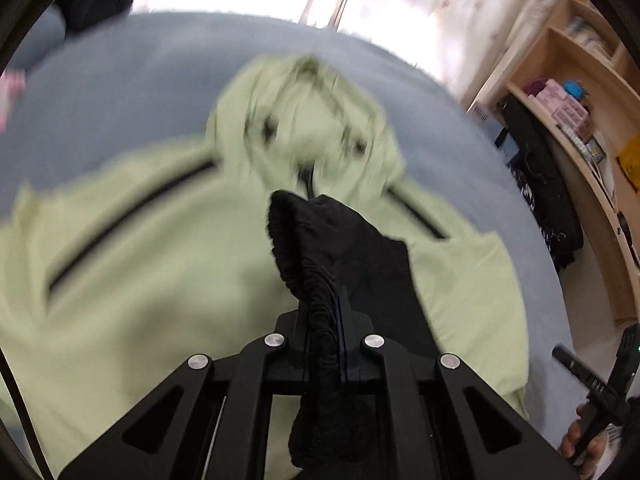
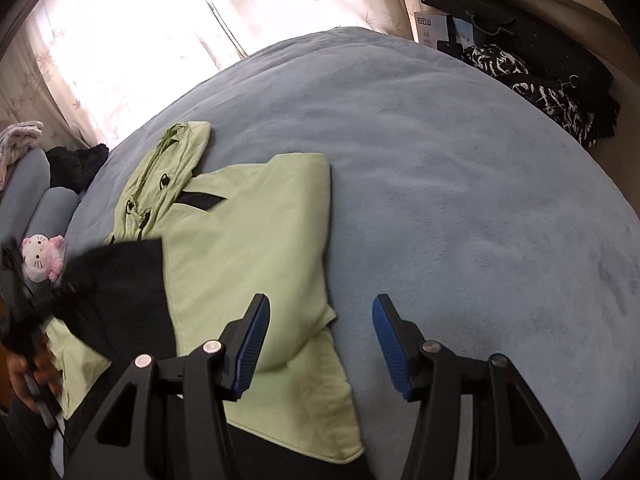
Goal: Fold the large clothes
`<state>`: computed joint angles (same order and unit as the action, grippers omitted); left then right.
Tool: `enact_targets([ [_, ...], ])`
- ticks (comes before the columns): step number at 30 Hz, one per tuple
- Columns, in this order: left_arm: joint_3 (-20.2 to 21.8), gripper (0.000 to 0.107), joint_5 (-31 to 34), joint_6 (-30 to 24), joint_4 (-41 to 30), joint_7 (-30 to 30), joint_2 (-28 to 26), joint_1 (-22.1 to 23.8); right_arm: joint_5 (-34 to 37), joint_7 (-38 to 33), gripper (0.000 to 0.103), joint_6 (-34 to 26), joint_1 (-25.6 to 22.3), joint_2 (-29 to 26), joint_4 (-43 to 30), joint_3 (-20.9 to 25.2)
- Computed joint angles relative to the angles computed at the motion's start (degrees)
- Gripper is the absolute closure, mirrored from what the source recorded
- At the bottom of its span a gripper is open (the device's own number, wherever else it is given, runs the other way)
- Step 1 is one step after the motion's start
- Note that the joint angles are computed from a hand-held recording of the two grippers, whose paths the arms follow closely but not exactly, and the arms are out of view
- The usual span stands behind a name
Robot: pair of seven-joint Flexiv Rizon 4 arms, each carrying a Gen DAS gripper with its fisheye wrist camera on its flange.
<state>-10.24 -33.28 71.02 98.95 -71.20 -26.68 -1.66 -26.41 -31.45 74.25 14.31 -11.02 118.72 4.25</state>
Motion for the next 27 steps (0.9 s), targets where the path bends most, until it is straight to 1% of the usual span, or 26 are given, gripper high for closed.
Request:
enact_targets([
  [3, -0.4, 0.1, -0.5, 1.3, -2.4, 0.0, -0.4, 0.4, 3.9, -6.0, 0.049, -1.9, -0.7, -1.1, -1.1, 2.1],
  [7, -1.3, 0.1, -1.5, 0.7, -4.3, 0.7, -0.4, 1.1, 10.1, -15.9, 0.049, -5.7, -0.5, -4.5, -4.6, 5.2],
  [9, -2.2, 0.1, -2.7, 0.8, -3.7, 2.1, 0.3, 1.6, 10.6, -18.2, 0.049, -7.2, 0.5, -5.8, -5.8, 5.0],
  [12, -1.9, 0.1, -3.2, 0.9, -4.4, 2.4, 0.4, 1.0, 6.3, -16.6, 0.05, -8.8, 3.3, -7.7, -6.7, 2.0],
  [13, -1.9, 0.1, -3.4, 1.3, -4.2, 2.6, 0.5, 1.0, 5.1, -16.0, 0.052, -9.1, 4.0, -7.9, -6.8, 1.3],
  [14, -1.9, 0.1, -3.8, 1.7, -4.0, 2.6, 0.7, 1.1, 2.6, -14.2, 0.056, -8.6, 4.8, -8.0, -6.3, -0.1],
  [15, -2.0, 0.1, -4.2, 2.0, -3.6, 2.9, 1.0, 1.3, 1.6, -13.4, 0.069, -8.4, 5.0, -7.8, -6.0, -0.5],
  [16, -2.0, 0.1, -4.6, 2.2, -3.2, 3.1, 1.1, 1.5, 1.9, -13.2, 0.08, -7.7, 4.6, -7.5, -5.5, -0.3],
  [17, -1.9, 0.1, -4.9, 2.2, -2.9, 3.3, 1.2, 1.6, 1.7, -12.5, 0.087, -7.1, 4.4, -7.0, -5.0, -0.4],
  [18, -1.4, 0.1, -4.6, 2.6, -2.4, 3.2, 1.2, 1.5, -0.1, -10.5, 0.093, -6.3, 4.8, -6.2, -3.9, -1.4],
  [19, -0.9, 0.1, -4.1, 2.9, -2.0, 3.3, 1.0, 1.4, -1.0, -9.3, 0.094, -5.0, 4.5, -5.5, -2.5, -1.7],
  [20, 0.5, 0.1, -2.5, 3.1, -1.7, 2.2, 0.5, 0.9, -0.9, -9.2, 0.094, -5.7, 4.2, -5.6, -2.5, -1.4],
  [21, 2.5, 0.1, -0.2, 2.1, -1.8, 0.3, -0.2, 0.1, 0.8, -10.6, 0.094, -7.8, 3.4, -6.0, -2.9, -0.3],
  [22, 4.1, 0.1, 1.8, 0.1, -2.1, -1.7, -1.2, -0.3, 3.0, -12.6, 0.093, -8.4, 2.4, -6.4, -3.2, 1.0],
  [24, 5.9, 0.099, 4.8, -3.8, -3.0, -4.4, -3.0, -0.4, 3.8, -13.9, 0.092, -8.3, 2.1, -5.9, -3.2, 1.5],
  [25, 6.5, 0.098, 6.3, -5.0, -3.3, -5.5, -3.9, -0.4, 7.3, -16.4, 0.091, -9.5, 0.9, -5.6, -4.5, 3.1],
  [26, 6.2, 0.098, 6.8, -4.8, -3.1, -5.4, -4.3, 0.1, 10.7, -18.2, 0.089, -8.7, -0.1, -5.4, -5.4, 4.3],
  [27, 5.5, 0.095, 6.8, -4.0, -2.7, -5.3, -4.4, 0.6, 13.2, -19.5, 0.08, -7.5, -0.7, -5.3, -5.9, 5.0],
])
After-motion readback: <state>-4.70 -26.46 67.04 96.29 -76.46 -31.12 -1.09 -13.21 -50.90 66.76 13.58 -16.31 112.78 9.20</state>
